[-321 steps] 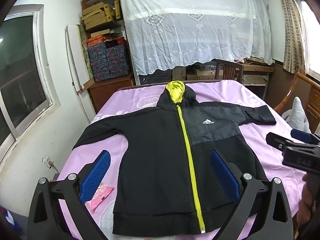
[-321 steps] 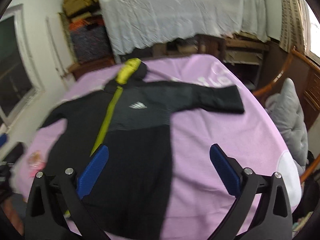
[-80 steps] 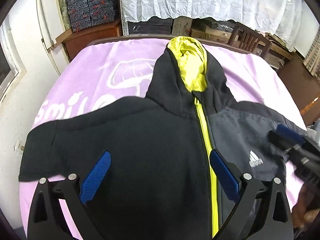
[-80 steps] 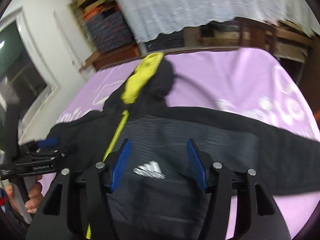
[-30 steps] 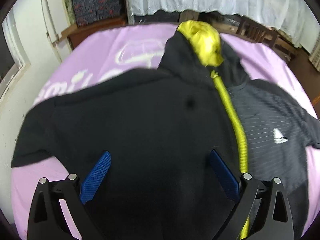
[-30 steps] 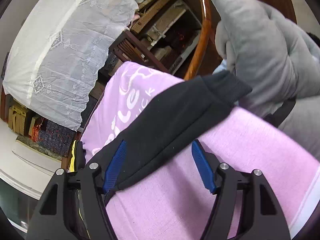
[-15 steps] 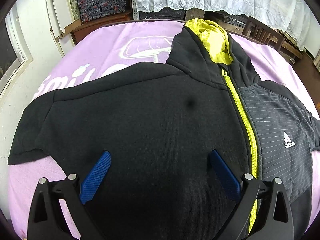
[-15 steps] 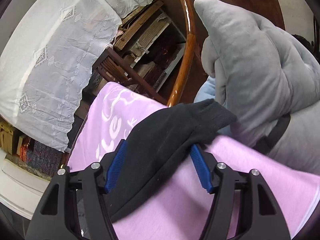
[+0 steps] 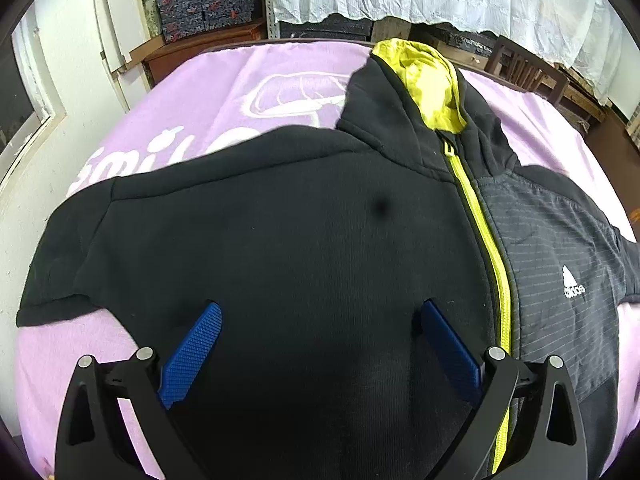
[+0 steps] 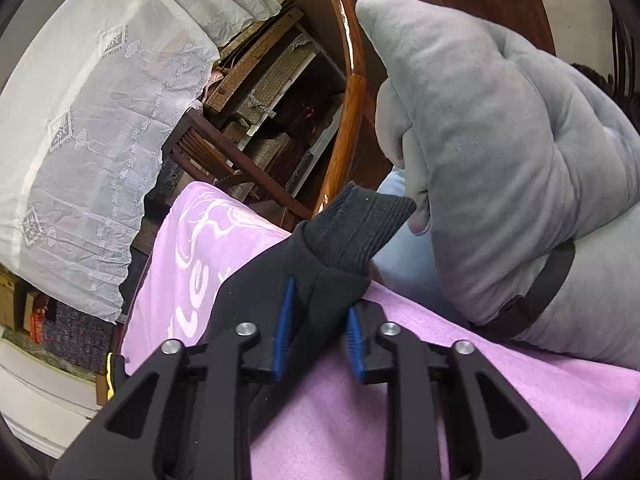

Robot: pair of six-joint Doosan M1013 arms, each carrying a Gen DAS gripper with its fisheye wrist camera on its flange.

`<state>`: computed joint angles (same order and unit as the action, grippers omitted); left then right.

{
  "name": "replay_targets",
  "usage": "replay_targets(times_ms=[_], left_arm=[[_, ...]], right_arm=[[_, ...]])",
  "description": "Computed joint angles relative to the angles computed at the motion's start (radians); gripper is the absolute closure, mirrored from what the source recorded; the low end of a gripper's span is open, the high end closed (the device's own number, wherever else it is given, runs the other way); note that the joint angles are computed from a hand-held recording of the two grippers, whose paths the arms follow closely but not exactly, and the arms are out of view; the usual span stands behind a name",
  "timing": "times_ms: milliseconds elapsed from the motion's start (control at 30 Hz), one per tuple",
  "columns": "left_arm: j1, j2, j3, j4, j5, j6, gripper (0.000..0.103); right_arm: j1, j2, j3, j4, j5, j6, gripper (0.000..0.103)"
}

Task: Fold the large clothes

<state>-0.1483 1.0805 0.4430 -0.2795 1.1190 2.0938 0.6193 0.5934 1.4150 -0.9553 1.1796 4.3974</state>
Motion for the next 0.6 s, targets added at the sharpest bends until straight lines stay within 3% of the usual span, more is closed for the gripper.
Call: replay_targets(times_ms=[67,167,333,467,600], left_arm=[[0.002,-0.001,-0.002,0.0,-0.008,-0.011,0.003],[0.006,0.01,-0.027,-0.006,0.011,-0.025,0.003],[0.004,0.002,-0.014,-0.001,0.005,-0.012,0.003],[-0.001,-0.039,0.066,0.014,-0.076,0.016,0.003],[-0.002,-0.05,0.085,0.01,-0.092,0.036,0.003]], right_arm=[[0.004,-0.003,0.007,-0.046,-0.012,0.012,0.098],[0.01,0.015,-0.043,-0.067,0.037,-0.093,0.099],[0.022,0.044,-0.121,-0.138,0.019,-0.231,0.099],[0.022,0.074,-0.2,-0.179,-0.051,-0.345,0.099],[0.011,0.13,-0.332,-0.152,-0.137,-0.531,0.099]])
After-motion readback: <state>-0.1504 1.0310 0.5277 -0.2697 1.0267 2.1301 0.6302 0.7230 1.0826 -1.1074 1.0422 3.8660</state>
